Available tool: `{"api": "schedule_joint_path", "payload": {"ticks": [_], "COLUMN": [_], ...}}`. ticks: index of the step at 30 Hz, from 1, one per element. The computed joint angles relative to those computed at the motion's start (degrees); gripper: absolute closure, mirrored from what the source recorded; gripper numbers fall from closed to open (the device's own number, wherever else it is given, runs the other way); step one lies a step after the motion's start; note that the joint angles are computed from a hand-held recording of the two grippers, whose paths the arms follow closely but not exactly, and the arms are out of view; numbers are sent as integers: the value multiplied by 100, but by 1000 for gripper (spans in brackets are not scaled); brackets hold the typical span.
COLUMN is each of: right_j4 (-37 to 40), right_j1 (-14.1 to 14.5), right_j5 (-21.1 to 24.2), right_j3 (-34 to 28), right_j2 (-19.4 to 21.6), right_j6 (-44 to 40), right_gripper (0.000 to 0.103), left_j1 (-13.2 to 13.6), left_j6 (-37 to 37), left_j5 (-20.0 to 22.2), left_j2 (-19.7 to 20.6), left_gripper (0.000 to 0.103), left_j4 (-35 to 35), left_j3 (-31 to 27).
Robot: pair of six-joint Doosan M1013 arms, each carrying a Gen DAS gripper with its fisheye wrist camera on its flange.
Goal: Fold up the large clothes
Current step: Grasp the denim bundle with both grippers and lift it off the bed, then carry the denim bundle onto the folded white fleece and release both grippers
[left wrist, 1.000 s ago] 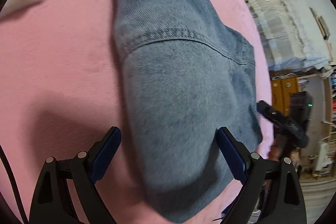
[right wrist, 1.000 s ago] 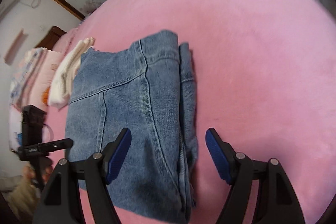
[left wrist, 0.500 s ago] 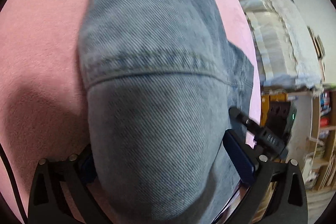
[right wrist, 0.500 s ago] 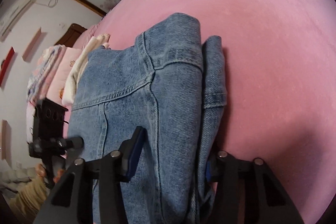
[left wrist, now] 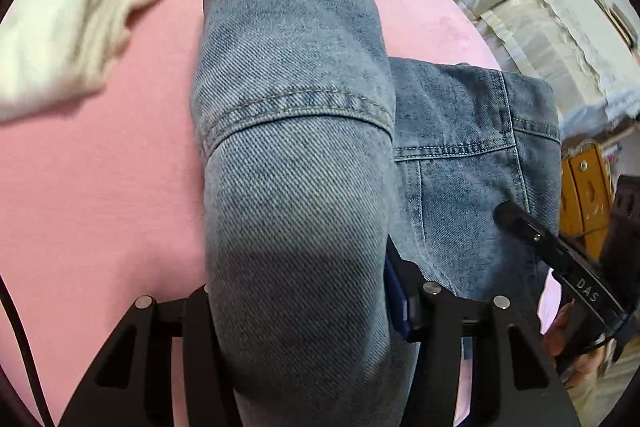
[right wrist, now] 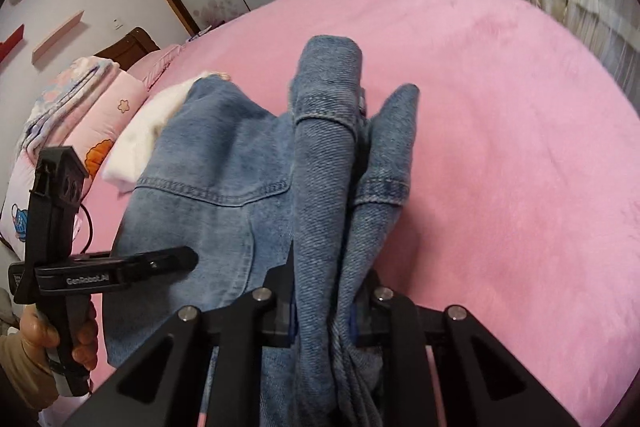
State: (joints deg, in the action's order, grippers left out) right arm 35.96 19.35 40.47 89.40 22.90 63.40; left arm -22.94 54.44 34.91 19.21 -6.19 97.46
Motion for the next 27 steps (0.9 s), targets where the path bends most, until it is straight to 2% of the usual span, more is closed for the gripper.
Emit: {"api": "schedule_joint_path", "payload": {"ticks": [6,10,12,15,19,24,27], "right_j4": [367,653,730,730,640,601,535], "right_j1": [198,433,564,824,1169,1421,1512], "right_j5": [97,291,346,438,519,435,419], "right_j3": [232,35,-133,-609,-1599,-2787,-3623], "right_j2": [-352,-335,-266,-31,530,1308,1904], "right_j6": [59,63,93,208,495,913,1379], "right_gripper": [87,87,87,87,87,87,86], "left_j1": [150,452,692,1028,1600,2276,2603], "left_j6": [459,820,1020,1274,1746,2675,3088], "left_j5": [453,828,965,1173,1426,1509,1356], "left_j2": [-477,-746,-861,-984,-886,-400,-19], "left_gripper": [52,52,52,52,52,51,50], "left_j4": [-73,-190,-207,-35,37,65,-127], "left_j3": [169,159,156,49,-343,-1076,-1419]}}
